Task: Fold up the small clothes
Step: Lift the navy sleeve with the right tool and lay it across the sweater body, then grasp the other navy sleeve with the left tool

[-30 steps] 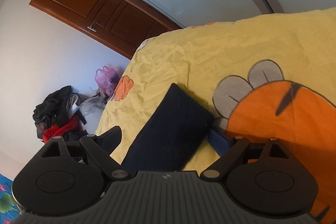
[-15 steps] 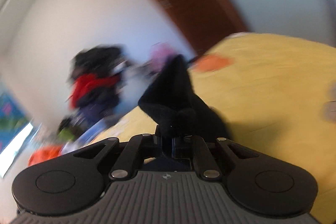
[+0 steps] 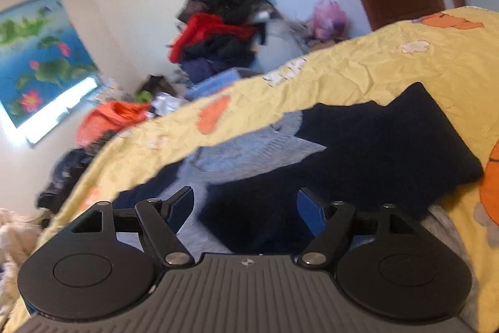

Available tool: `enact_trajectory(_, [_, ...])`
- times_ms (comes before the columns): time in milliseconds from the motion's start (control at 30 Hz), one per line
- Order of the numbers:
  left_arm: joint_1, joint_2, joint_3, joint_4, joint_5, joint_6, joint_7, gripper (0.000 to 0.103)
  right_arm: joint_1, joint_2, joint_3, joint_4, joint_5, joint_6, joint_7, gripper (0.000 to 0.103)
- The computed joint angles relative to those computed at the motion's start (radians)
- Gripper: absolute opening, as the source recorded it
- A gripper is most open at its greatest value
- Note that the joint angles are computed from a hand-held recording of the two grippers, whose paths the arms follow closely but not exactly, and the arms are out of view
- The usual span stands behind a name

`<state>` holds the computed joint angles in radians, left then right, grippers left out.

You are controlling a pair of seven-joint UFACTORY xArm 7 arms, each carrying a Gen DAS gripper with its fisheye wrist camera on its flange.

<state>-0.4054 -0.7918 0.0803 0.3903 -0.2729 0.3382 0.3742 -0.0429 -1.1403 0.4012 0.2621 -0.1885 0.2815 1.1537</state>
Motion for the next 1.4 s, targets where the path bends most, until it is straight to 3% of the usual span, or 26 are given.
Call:
enact_trajectory(100, [-0.026, -0.003, 0.034, 0.003, -0.021, 0.005, 0.018, 0.103, 0.100, -0.151, -0.006, -0.086, 0.007, 0.085, -0.003, 0.076])
enact_trajectory(200, [-0.101, 0.008, 0.126, 0.056, -0.113, 0.071, 0.042, 0.103, 0.184, -0.237, -0.074, -0.179, 0.060, 0.071, 0.027, 0.076])
enact_trajectory(300, [-0.240, 0.085, 0.275, 0.189, -0.316, 0.205, 0.068, 0.103, 0.198, -0.334, -0.102, -0.267, 0.114, -0.012, 0.101, 0.076])
enact_trajectory(400, [-0.367, 0.276, 0.414, 0.382, -0.513, 0.407, 0.089, 0.103, 0.207, -0.398, -0.107, -0.318, 0.128, -0.051, 0.143, 0.078])
enact_trajectory(500, [-0.425, 0.467, 0.472, 0.528, -0.649, 0.531, 0.112, 0.103, 0.223, -0.393, -0.112, -0.311, 0.112, -0.039, 0.128, 0.079])
enact_trajectory(667, [-0.417, 0.603, 0.420, 0.625, -0.754, 0.530, 0.126, 0.103, 0.234, -0.384, -0.118, -0.299, 0.102, -0.030, 0.106, 0.083])
enact_trajectory(867, [-0.362, 0.653, 0.336, 0.676, -0.731, 0.533, 0.168, 0.103, 0.238, -0.392, -0.119, -0.303, 0.105, -0.036, 0.105, 0.086])
enact_trajectory(1100, [-0.280, 0.679, 0.271, 0.701, -0.808, 0.563, 0.199, 0.103, 0.234, -0.381, -0.117, -0.299, 0.108, -0.048, 0.102, 0.087])
enact_trajectory(1300, [-0.205, 0.728, 0.210, 0.743, -0.796, 0.628, 0.206, 0.102, 0.231, -0.368, -0.112, -0.296, 0.107, -0.059, 0.102, 0.088])
enact_trajectory(1400, [-0.174, 0.714, 0.170, 0.722, -0.810, 0.597, 0.225, 0.101, 0.231, -0.368, -0.111, -0.296, 0.108, -0.059, 0.104, 0.088])
